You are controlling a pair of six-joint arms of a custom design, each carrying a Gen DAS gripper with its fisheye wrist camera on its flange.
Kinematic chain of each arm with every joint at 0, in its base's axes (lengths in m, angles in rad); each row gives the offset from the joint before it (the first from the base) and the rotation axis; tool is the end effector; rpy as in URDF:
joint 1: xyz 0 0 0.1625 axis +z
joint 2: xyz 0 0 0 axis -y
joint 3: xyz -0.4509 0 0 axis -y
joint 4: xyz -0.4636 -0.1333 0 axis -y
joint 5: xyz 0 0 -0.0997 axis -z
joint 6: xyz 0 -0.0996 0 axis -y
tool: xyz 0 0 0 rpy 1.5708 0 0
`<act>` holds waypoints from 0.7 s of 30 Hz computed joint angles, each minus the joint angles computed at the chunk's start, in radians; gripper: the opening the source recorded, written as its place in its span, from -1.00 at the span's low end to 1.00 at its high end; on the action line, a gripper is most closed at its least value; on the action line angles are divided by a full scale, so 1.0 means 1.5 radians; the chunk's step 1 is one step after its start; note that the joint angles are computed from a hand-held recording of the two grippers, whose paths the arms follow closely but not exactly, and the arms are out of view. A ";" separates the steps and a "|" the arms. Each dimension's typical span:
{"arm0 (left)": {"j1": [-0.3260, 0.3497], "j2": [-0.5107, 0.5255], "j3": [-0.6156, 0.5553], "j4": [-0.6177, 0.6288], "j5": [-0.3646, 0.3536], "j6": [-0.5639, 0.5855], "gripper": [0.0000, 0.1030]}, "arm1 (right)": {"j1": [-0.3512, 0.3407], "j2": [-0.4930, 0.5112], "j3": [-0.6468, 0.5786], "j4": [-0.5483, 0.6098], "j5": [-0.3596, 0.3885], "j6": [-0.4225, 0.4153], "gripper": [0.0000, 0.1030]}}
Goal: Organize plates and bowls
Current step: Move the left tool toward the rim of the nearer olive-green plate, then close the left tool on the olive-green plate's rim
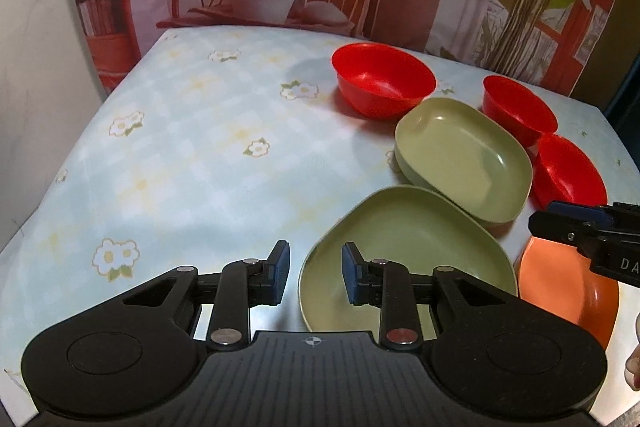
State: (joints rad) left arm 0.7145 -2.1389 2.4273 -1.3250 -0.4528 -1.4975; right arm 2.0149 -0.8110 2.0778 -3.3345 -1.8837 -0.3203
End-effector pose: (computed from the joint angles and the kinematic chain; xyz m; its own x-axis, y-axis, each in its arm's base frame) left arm -0.0545 -0.3423 0.3225 -0.6441 -0.5163 -0.5645 0.1067 0.6701 -0.7346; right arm 0.3428 -0.4816 0.0113 -0.7564 -0.5122 0.4069 -0.6488 0.6664 -0.3673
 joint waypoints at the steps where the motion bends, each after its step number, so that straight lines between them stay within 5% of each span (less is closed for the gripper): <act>1: -0.002 0.000 0.000 0.006 -0.002 -0.005 -0.41 | 0.000 0.001 -0.001 0.005 0.004 -0.003 -0.41; 7: 0.012 -0.001 -0.001 0.020 -0.011 -0.033 -0.41 | 0.010 0.011 -0.005 0.031 0.014 -0.013 -0.41; 18: 0.039 -0.039 0.032 -0.083 -0.035 0.034 -0.41 | 0.022 0.027 -0.020 0.075 0.004 -0.012 -0.51; 21: 0.044 -0.050 0.042 -0.106 -0.038 0.046 -0.59 | 0.023 0.030 -0.022 0.079 -0.003 -0.013 -0.55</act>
State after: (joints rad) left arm 0.7802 -2.2139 2.4906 -1.4845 -0.5092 -1.4288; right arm 2.0501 -0.7663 2.0451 -3.2166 -1.8882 -0.3393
